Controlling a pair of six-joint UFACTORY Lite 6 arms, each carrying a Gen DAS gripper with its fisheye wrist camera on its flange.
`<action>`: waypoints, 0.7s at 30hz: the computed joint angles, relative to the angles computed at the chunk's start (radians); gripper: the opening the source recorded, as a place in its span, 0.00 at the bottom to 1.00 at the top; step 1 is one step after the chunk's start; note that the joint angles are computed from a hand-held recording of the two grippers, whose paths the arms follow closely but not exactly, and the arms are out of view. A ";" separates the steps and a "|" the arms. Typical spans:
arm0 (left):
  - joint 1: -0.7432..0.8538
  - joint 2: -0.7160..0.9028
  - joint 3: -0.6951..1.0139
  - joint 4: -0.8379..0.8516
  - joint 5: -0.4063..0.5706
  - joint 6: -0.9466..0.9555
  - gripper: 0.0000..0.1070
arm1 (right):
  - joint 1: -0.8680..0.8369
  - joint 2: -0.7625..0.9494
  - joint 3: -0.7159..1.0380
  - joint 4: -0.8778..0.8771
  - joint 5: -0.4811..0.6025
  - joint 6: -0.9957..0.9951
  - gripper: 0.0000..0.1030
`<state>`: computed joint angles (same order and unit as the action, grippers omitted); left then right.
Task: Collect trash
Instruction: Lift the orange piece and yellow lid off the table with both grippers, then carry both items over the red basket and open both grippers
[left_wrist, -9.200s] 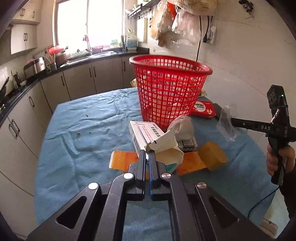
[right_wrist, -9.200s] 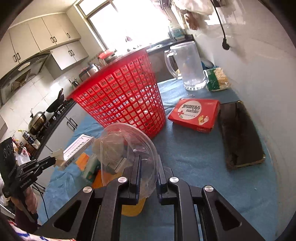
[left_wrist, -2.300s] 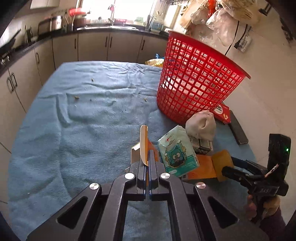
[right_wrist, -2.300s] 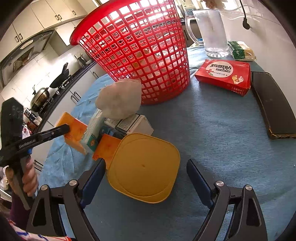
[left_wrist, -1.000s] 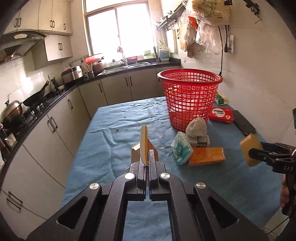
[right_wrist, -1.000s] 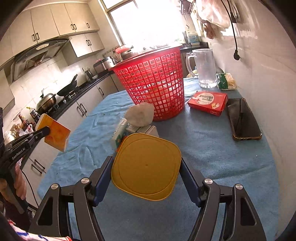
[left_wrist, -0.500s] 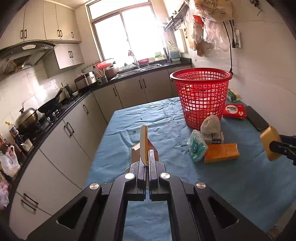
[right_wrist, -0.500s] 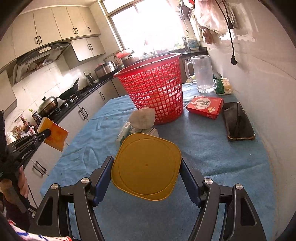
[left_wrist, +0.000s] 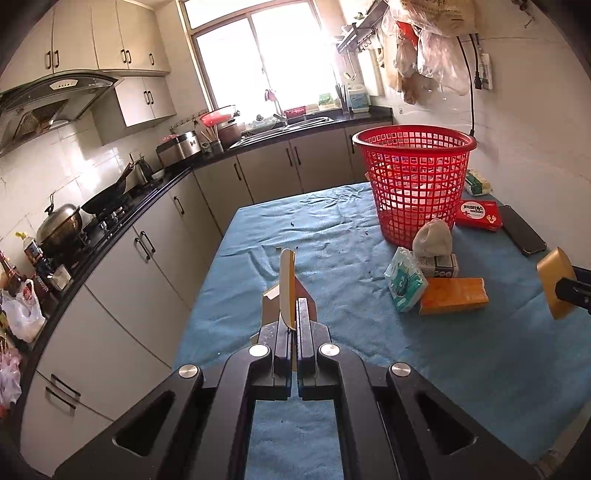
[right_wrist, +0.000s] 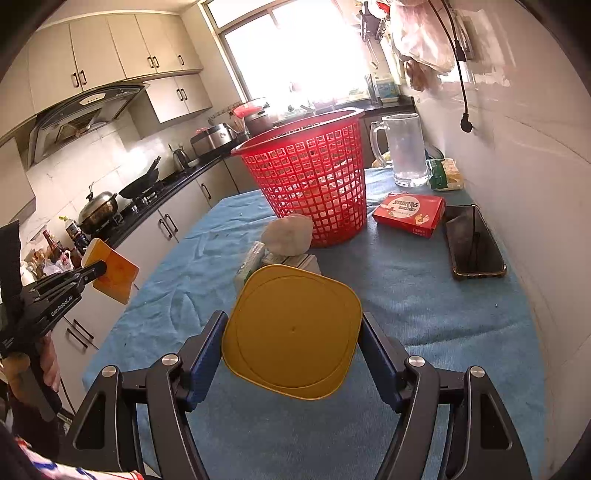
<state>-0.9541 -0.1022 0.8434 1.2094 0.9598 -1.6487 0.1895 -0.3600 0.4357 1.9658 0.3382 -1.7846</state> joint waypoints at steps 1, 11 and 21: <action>-0.001 0.000 -0.001 -0.001 0.001 0.000 0.01 | 0.000 -0.003 -0.002 -0.002 -0.001 0.002 0.73; 0.007 0.012 0.004 0.000 -0.008 0.001 0.01 | -0.001 -0.003 -0.001 -0.009 0.001 0.009 0.73; 0.021 0.028 0.009 0.005 -0.022 0.005 0.01 | 0.001 -0.026 -0.013 -0.027 -0.002 0.032 0.73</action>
